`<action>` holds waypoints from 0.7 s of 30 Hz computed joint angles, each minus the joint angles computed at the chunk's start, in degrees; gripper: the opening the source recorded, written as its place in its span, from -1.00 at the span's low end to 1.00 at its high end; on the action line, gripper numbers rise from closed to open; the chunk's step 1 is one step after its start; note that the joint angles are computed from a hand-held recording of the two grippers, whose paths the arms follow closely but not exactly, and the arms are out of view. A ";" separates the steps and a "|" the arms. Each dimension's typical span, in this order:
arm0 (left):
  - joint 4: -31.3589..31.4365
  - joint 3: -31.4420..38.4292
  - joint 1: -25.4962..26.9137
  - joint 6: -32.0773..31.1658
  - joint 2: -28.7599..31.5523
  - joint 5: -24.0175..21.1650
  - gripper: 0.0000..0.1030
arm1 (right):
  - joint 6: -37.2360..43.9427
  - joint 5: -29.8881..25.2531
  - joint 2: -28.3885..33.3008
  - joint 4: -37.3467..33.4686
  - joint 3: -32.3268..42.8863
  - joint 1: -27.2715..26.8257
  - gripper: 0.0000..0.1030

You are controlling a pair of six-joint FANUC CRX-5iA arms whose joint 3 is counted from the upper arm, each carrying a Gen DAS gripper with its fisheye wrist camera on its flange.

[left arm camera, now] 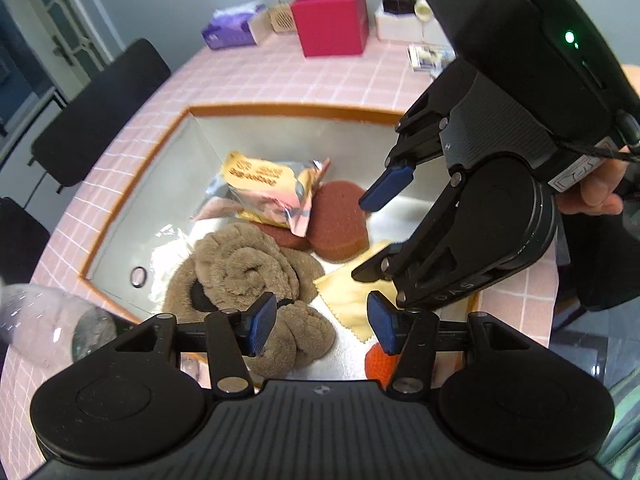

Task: Organize soft objects
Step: 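Carry fruit and yellow cloth over the white box and open both tools, then move both tools back toward the white bundle and pink crocheted pouch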

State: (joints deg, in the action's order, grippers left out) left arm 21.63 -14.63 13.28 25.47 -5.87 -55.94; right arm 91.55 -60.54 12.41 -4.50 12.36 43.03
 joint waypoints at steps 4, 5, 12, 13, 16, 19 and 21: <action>6.86 -5.80 2.62 -3.73 -4.70 3.30 0.20 | -0.64 3.14 -2.47 0.85 -2.25 0.60 0.38; 9.02 -7.53 3.38 -5.03 -6.01 4.14 0.20 | -1.06 3.92 -3.04 1.04 -2.77 0.78 0.44; 22.84 -19.86 8.52 -12.19 -15.49 10.41 0.25 | -6.51 10.55 -7.43 5.76 -7.91 4.17 0.64; 24.80 -21.62 9.30 -13.00 -16.88 11.29 0.25 | -7.90 11.82 -8.33 7.33 -9.15 5.09 0.67; 30.30 -26.34 11.90 -14.98 -20.31 12.90 0.25 | -12.46 16.25 -11.11 12.44 -13.30 8.04 0.78; 33.92 -30.39 14.78 -16.20 -23.56 14.24 0.25 | -19.13 20.52 -13.92 19.39 -18.00 11.16 0.81; 35.46 -33.21 15.62 -16.61 -26.19 17.33 0.25 | -24.39 23.66 -15.51 23.75 -21.29 13.04 0.82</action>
State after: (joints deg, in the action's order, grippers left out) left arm 57.09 -47.84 28.91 8.86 -32.06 -38.61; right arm 67.15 -36.87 -3.10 19.25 -8.93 56.08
